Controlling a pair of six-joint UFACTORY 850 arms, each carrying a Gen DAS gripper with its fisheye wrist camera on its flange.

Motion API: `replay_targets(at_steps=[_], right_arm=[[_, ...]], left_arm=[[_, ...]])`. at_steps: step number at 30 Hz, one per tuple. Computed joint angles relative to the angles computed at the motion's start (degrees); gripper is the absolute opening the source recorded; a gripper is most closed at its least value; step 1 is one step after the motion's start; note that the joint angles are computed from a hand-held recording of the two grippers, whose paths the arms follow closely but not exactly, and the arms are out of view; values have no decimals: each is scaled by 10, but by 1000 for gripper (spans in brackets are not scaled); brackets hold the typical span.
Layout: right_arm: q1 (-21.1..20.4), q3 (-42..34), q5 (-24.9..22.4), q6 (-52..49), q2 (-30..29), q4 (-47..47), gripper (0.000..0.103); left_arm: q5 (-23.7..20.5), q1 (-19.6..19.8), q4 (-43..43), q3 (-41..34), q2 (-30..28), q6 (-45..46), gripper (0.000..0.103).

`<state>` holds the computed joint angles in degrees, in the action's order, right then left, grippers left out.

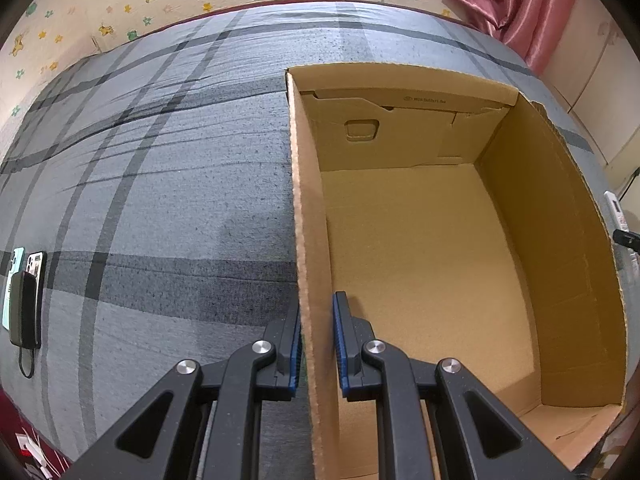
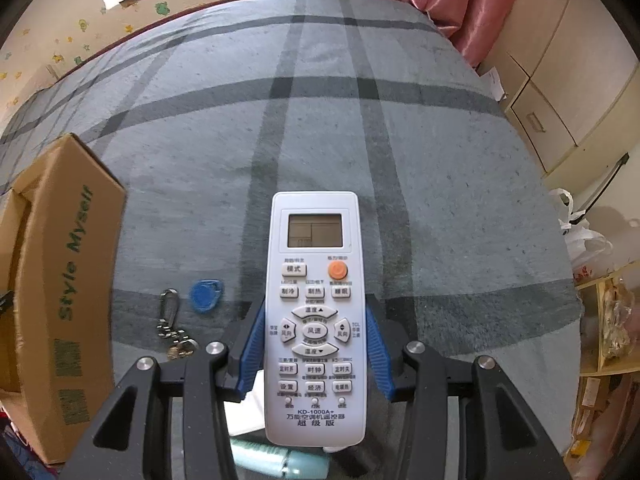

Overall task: Organize rigid objects
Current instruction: 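Lift the white remote with the right gripper and carry it over the box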

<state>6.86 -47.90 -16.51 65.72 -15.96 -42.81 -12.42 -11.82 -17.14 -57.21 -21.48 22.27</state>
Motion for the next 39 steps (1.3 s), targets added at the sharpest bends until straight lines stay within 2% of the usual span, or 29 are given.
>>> replay_targets(at_steps=[14,23,39], right_arm=[[56,-46,-55,-73,22,71,49],[100,-89,-68,-110,13,105,49],[168,-205,-67,-203,-68,196,49]], left_arm=[[-2,-3,29,-2,0,-27,15],[0,-4,28,0,1,-26,15],[-2,-6,47,-2,0,-48,15]])
